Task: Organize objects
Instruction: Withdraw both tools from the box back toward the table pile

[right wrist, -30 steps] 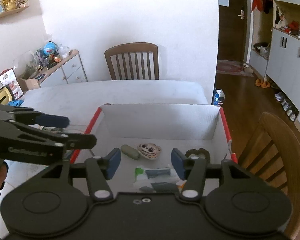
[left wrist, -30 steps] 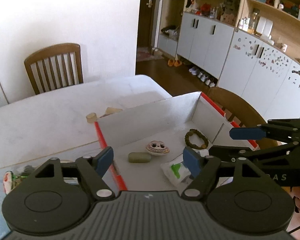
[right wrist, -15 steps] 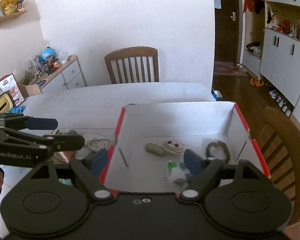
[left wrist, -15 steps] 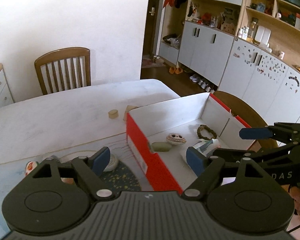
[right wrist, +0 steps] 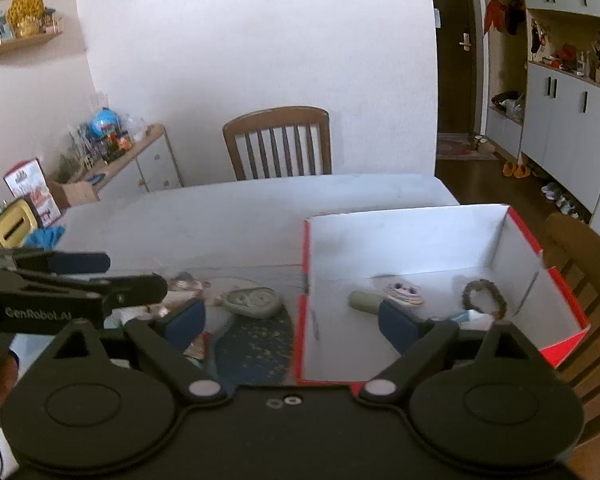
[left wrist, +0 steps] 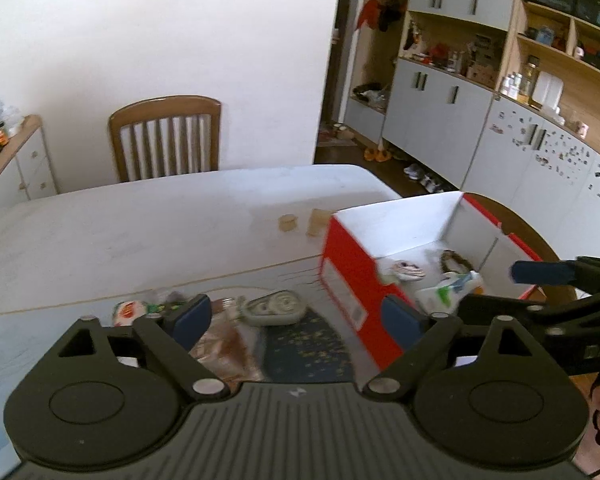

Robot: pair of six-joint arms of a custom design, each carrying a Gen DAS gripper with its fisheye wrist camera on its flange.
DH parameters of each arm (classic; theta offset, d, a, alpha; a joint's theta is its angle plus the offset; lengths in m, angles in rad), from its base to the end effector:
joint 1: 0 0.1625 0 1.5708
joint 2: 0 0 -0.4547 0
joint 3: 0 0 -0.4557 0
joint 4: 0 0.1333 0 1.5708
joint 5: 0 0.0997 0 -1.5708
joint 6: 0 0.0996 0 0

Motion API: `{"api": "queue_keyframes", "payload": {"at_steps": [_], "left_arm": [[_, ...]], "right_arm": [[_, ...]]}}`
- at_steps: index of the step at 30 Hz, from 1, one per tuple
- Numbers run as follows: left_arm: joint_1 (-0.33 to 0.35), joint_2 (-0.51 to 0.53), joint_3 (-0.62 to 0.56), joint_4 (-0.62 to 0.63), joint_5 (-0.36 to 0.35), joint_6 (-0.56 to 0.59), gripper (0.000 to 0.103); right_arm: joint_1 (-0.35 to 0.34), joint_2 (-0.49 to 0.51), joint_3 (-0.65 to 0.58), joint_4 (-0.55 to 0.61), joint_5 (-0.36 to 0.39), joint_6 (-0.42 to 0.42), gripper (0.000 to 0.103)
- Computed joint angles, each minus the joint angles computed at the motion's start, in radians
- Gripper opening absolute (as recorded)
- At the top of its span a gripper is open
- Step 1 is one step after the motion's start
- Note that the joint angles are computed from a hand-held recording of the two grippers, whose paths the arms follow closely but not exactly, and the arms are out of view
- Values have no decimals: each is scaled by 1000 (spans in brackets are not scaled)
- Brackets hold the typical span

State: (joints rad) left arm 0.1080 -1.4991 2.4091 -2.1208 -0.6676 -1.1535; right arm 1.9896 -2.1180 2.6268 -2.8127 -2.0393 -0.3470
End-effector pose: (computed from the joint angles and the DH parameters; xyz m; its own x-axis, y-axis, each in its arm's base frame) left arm -0.3588 -0.2517 0.1634 -0.7662 0.1693 -0.6199 0.5675 0.6308 -0.5291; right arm 0.2006 -0.2335 0.3295 -0.7793 -0.3125 0.5431 -0.6032 0.6089 -0.5152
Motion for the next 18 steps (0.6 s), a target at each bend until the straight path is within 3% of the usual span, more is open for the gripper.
{"api": "queue_keyframes", "payload": {"at_steps": [7,12,18], "left_arm": [[3,-110,39,110,5,-69,94],[-2,-175,62,197,34,-121,101],[13,-248,100,222,46,-121,103]], "right_arm": [[75,82,17,-89,-15,0,102],[104,143,32,-172,-39,-9,102],[116,193,31,-166,-64,10,102]]}}
